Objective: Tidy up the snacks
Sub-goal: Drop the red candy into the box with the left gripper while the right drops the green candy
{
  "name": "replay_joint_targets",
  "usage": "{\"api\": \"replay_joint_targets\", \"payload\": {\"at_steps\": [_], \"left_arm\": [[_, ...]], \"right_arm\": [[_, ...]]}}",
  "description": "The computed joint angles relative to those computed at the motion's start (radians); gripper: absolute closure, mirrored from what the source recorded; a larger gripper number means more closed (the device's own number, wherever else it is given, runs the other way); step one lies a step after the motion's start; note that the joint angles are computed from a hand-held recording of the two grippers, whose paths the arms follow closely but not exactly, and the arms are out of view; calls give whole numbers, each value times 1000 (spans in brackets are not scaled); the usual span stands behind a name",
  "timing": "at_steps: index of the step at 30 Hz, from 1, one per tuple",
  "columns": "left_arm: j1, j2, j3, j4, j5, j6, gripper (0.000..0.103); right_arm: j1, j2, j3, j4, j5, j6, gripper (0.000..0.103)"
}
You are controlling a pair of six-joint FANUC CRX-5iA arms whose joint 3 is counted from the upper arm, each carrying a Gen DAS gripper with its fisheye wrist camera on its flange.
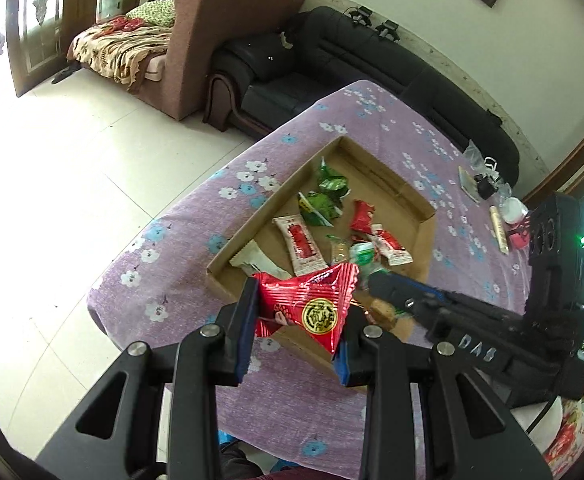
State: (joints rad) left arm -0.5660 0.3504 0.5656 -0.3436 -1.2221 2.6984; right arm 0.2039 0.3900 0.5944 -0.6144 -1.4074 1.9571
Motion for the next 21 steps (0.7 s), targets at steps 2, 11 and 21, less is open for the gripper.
{"api": "replay_joint_targets", "payload": {"at_steps": [2, 11, 21], "left_arm": [[6, 1, 1, 5, 3, -3, 69], [63, 59, 7, 112, 60, -102, 69], [60, 225, 218, 136, -97, -305, 69]], "right_arm": [[-14, 9, 11, -1, 11, -15, 86], [-68, 42, 51, 26, 41, -55, 86], [-37, 59, 35, 96, 27, -100, 86]]}}
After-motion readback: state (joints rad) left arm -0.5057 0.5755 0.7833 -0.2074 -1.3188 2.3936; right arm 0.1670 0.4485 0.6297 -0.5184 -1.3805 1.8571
